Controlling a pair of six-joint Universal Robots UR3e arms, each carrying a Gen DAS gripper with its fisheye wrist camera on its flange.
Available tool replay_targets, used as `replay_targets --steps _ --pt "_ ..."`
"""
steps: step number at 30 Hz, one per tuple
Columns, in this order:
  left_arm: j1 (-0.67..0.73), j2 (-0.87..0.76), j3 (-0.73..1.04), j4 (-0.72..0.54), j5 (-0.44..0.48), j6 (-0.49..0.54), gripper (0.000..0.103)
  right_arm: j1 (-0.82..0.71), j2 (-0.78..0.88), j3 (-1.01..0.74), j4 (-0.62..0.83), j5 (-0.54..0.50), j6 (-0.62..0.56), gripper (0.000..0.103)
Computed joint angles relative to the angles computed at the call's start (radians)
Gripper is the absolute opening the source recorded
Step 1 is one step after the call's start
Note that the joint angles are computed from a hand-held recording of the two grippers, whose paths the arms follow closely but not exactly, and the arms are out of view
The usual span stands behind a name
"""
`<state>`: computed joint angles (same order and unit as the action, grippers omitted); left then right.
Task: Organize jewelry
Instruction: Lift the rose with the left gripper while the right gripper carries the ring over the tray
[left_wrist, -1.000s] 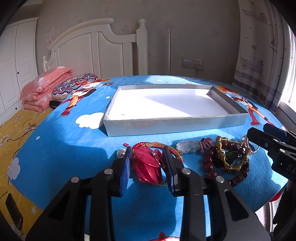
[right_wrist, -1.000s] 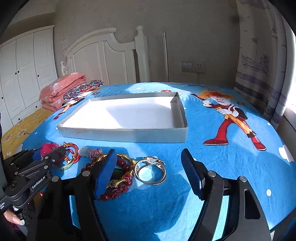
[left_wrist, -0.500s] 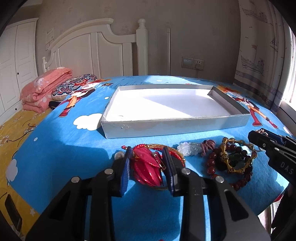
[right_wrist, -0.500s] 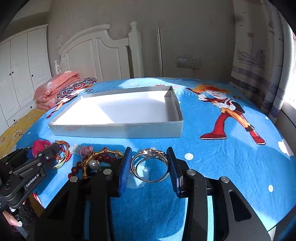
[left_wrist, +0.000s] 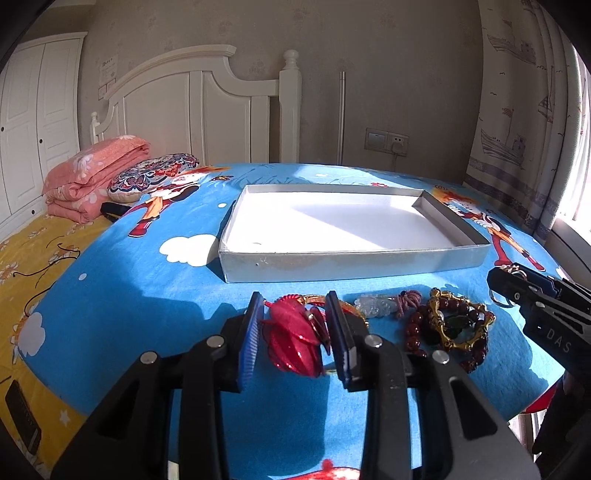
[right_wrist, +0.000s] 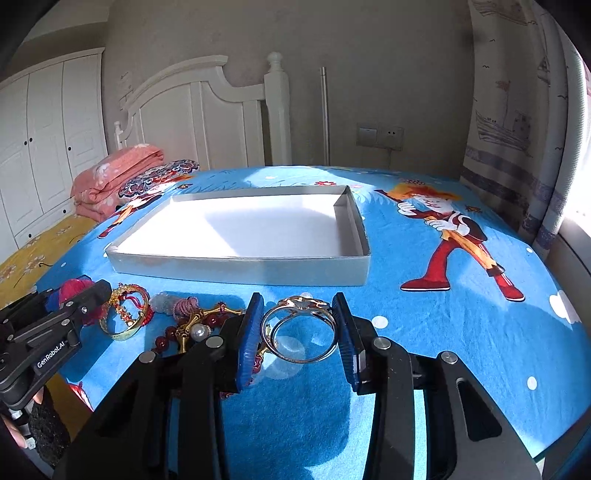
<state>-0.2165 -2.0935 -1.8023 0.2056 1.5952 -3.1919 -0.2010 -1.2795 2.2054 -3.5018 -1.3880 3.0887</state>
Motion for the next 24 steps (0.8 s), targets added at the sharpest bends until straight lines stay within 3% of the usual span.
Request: replay_targets --steps 1,2,5,8,11,15,19,24 --pt "0.002 -0.004 0.002 -0.002 -0.002 0.000 0.051 0.000 0.001 -0.001 0.002 0.002 0.001 0.038" --pt "-0.001 -0.015 0.010 -0.002 0.005 0.005 0.051 0.003 0.002 -0.002 0.005 0.002 0.001 0.038" --pt "-0.014 -0.048 0.047 -0.032 0.025 0.019 0.042 0.006 0.006 -0.003 0.011 0.003 -0.001 0.038" --pt "-0.013 -0.062 0.062 -0.054 0.023 0.015 0.041 0.007 0.005 -0.005 0.014 0.005 0.000 0.038" --pt "-0.009 -0.067 0.045 -0.021 0.025 0.012 0.038 0.006 0.007 -0.003 0.013 0.009 0.002 0.038" --pt "0.033 -0.030 -0.029 0.053 -0.047 -0.012 0.033 0.004 0.003 0.001 0.008 0.014 0.002 0.038" --pt "0.069 0.024 -0.096 0.108 -0.091 -0.030 0.033 0.005 -0.001 0.005 0.002 0.018 0.001 0.038" --pt "0.066 0.027 -0.082 0.086 -0.075 -0.027 0.033 0.012 0.004 0.001 0.004 0.016 -0.006 0.038"
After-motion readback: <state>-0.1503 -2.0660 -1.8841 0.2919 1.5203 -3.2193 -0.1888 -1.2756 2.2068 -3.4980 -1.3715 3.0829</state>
